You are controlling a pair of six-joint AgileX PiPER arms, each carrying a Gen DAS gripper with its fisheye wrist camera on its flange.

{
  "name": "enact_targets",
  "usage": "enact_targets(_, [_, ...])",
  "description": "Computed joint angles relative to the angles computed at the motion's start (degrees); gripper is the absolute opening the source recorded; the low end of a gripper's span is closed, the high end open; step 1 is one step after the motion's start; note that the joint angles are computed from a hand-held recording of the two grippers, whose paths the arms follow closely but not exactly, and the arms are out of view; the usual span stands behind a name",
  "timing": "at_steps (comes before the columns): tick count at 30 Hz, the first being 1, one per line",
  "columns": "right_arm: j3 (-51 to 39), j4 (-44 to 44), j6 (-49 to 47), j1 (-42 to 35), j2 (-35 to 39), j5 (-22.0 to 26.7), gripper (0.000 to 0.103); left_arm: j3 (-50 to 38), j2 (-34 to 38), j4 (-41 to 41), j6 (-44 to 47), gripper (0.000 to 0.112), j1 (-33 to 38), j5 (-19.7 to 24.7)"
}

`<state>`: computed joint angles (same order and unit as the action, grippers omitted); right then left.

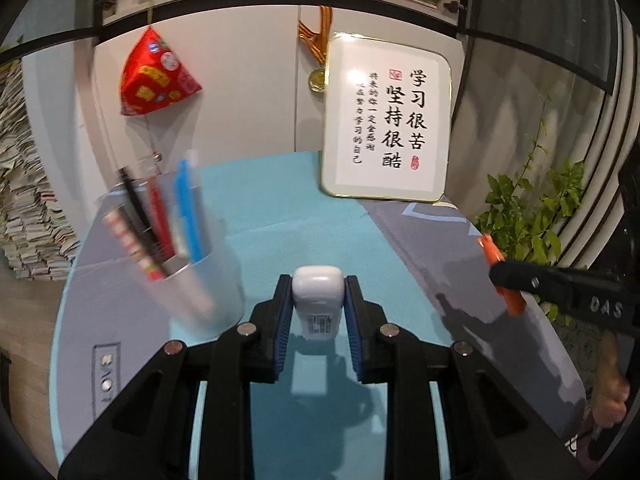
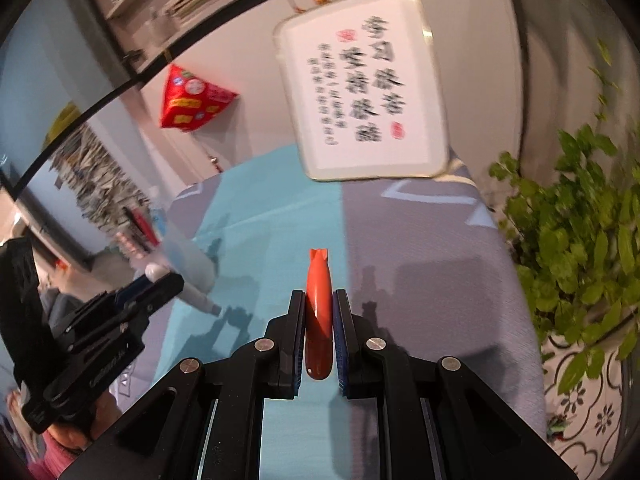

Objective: Organize stationery
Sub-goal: 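Lift the orange marker with the right tool while the left tool grasps the white-purple eraser, then carry the orange marker into the frosted cup and open the right tool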

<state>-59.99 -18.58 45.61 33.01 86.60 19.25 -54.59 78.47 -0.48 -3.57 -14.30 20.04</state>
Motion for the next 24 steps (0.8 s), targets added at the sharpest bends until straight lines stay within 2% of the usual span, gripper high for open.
enact_targets(5, [-5.43,-5.07,2.45,5.86,2.59,2.75,0.014,5.69,-6.27,-9.07,9.62,0.023,5.77,0.18])
enact_targets(8, [-9.76,-3.52,-0.20,8.00,4.82,4.57,0.014,8.55,-9.55,-14.23,15.29,0.023,10.09,0.35])
enact_targets(12, [-16.88,0.62,-5.63,9.92,8.62,7.12,0.014,11.50,-12.81,-26.08,27.93,0.023,17.82,2.12])
enact_targets(15, [-23.97,2.69,-9.20,11.85,12.38,9.81,0.014,12.70,-13.80,-31.87,34.29,0.023,22.23,3.07])
enact_targets(18, [-30.94,2.81,-11.27,13.49,16.36,9.74,0.014,13.20,-14.02,-38.60,41.27,0.023,26.68,4.68])
enact_targets(21, [-39.29,8.60,-17.72,12.93,21.87,10.33,0.014,13.47,-14.53,-43.17,46.16,0.023,29.78,6.02])
enact_targets(24, [-49.75,9.43,-18.14,12.45,29.17,15.52,0.014,13.66,-15.06,-47.44,51.01,0.023,32.40,7.56])
